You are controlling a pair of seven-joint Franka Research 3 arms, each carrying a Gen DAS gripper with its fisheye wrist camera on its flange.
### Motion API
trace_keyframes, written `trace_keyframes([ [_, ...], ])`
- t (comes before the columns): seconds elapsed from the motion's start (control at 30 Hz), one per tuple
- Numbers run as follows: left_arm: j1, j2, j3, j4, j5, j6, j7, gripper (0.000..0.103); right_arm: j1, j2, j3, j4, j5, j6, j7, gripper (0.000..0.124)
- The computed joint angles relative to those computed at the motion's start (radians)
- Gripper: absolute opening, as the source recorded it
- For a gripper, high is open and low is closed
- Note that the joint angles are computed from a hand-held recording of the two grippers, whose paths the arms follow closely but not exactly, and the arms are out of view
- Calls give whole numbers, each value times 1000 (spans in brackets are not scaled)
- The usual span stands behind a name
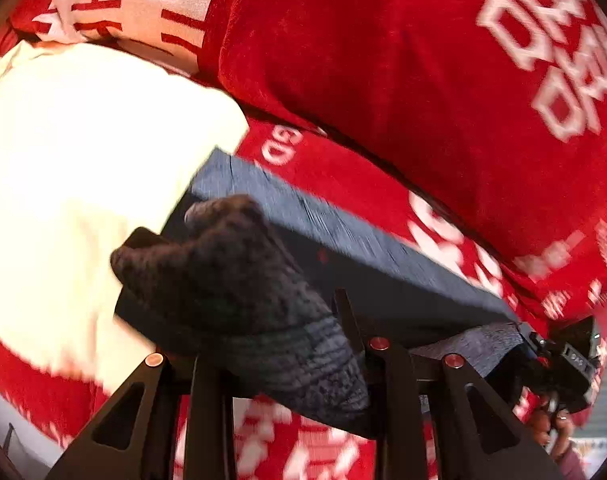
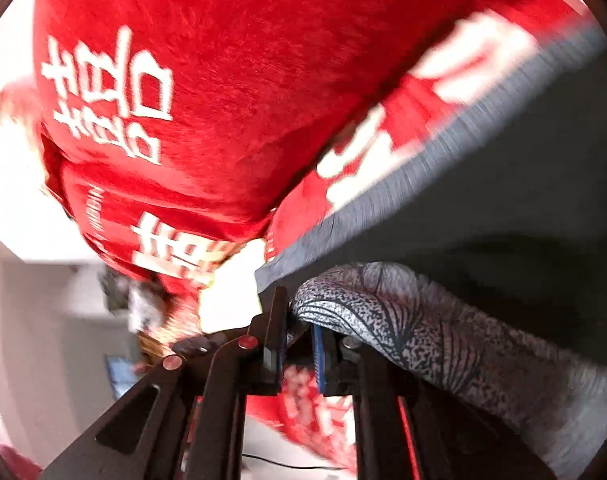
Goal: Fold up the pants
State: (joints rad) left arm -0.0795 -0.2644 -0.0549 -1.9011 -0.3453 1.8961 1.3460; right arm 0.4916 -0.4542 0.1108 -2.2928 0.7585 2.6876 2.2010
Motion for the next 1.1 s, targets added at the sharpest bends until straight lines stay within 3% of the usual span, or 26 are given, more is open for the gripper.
trace_keyframes([
  [0.03, 3, 36, -12, 10, 23, 27, -24, 34, -1, 60, -36, 44, -9, -56, -38, 12],
  [0.1, 13, 90, -37, 24, 98, 65, -94, 60, -14, 149, -73, 102, 10, -137, -92, 14],
  [0.17, 17, 129, -41, 41, 110, 64, -135, 60, -35, 227, -92, 138, 53, -227, -135, 15],
  [0.23, 24, 127, -36, 47, 92, 57, -156, 60, -54, 223, -79, 118, 99, -229, -164, 20],
  [0.27, 28, 114, -32, 42, 81, 60, -156, 60, -58, 222, -79, 126, 135, -237, -199, 27],
  [0.33, 33, 83, -32, 51, 117, 41, -160, 60, -67, 207, -70, 142, 153, -254, -252, 56],
  [0.4, 36, 61, -34, 82, 181, 6, -147, 60, -72, 197, -64, 186, 139, -308, -294, 59],
  [0.47, 41, 45, -33, 110, 231, -16, -147, 65, -67, 181, -62, 195, 179, -312, -358, 59],
  [0.5, 44, 41, -36, 119, 255, -22, -160, 75, -59, 181, -62, 207, 205, -320, -391, 59],
  [0.6, 42, 28, -43, 120, 321, -16, -167, 76, -45, 227, -41, 264, 213, -359, -440, 59],
  [0.77, -5, 63, -66, 41, 278, -61, -126, 76, -61, 392, 3, 375, 44, -414, -400, 59],
  [0.8, -15, 74, -82, 24, 306, -74, -127, 76, -68, 420, 7, 395, -20, -428, -370, 55],
  [0.83, -23, 78, -94, 8, 333, -85, -138, 76, -75, 423, 8, 394, -42, -421, -353, 42],
  [0.9, -35, 46, -104, -25, 362, -63, -164, 76, -93, 368, 5, 340, -107, -356, -268, 38],
  [1.0, -56, 43, -104, 21, 369, -141, -121, 76, -117, 232, -18, 229, -88, -314, -241, 42],
  [1.1, -91, 17, -116, 57, 361, -187, -40, 76, -142, 67, -36, 107, -112, -347, -212, 54],
])
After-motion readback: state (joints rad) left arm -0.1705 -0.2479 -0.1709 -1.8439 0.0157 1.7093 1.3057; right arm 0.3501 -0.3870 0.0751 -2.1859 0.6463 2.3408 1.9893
